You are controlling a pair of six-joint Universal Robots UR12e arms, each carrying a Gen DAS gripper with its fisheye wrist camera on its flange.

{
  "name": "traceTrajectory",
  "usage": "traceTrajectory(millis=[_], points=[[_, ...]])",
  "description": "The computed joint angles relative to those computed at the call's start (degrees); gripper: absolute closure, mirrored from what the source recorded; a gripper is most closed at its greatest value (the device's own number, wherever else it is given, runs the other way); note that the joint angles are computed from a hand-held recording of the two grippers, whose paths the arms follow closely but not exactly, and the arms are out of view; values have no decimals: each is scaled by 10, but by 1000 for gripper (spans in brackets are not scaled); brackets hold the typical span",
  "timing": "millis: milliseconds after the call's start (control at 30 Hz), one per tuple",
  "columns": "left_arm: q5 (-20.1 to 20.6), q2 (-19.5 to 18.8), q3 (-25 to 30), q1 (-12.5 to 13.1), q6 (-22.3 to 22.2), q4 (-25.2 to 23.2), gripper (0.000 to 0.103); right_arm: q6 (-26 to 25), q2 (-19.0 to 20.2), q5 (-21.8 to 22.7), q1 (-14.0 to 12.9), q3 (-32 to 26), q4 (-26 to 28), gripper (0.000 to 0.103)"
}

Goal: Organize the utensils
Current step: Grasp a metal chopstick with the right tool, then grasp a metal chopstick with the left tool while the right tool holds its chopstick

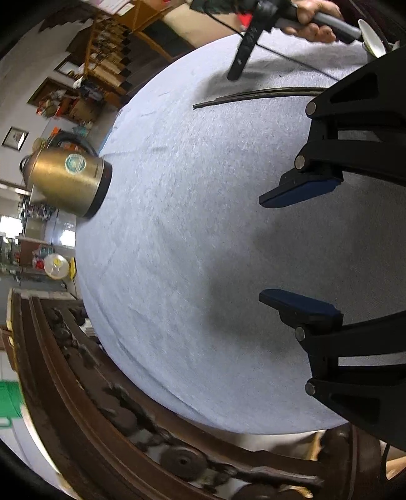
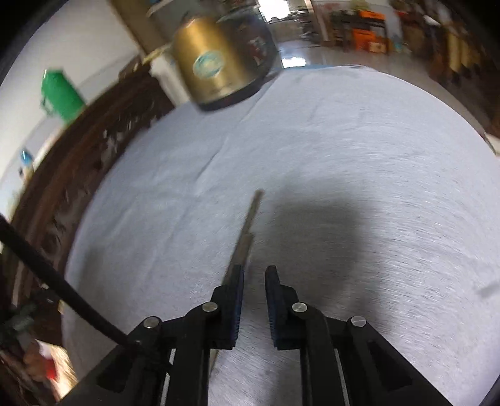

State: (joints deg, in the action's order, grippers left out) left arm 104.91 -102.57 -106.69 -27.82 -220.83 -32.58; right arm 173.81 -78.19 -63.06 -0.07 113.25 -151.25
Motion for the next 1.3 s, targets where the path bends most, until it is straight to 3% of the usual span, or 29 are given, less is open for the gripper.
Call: traceTrajectory(millis=[100,233,400,567,700,833,900,1033,1167,1300], points=[[11,-7,11,-2,23,-1,48,14,-2,15,-11,0,5,85],[10,-9,18,-3,33,7,48,-6,3,11,1,-10,28,85],[5,-8,16,-3,28,5,48,-50,4,-32,28,-14,45,85],[-2,-5,10,-1,22,7,48,-60,1,-119,50,-4,3,85],[0,-5,12,-4,37,15,48,-37,1,-117,40,-6,10,88],[-11,-22,32,-2,84,25,48,-17,8,-134,42,-20,26,87],[-29,-33,46,2,113,24,48,-20,12,-143,46,-26,26,87],[-120,-68,94,19,179,7,48,-15,15,-129,39,-29,31,92],[-184,-106,151,24,221,-24,48,-9,5,-140,24,-16,28,92],[-212,-148,216,15,248,-67,48,-14,-10,-142,5,-3,47,92]])
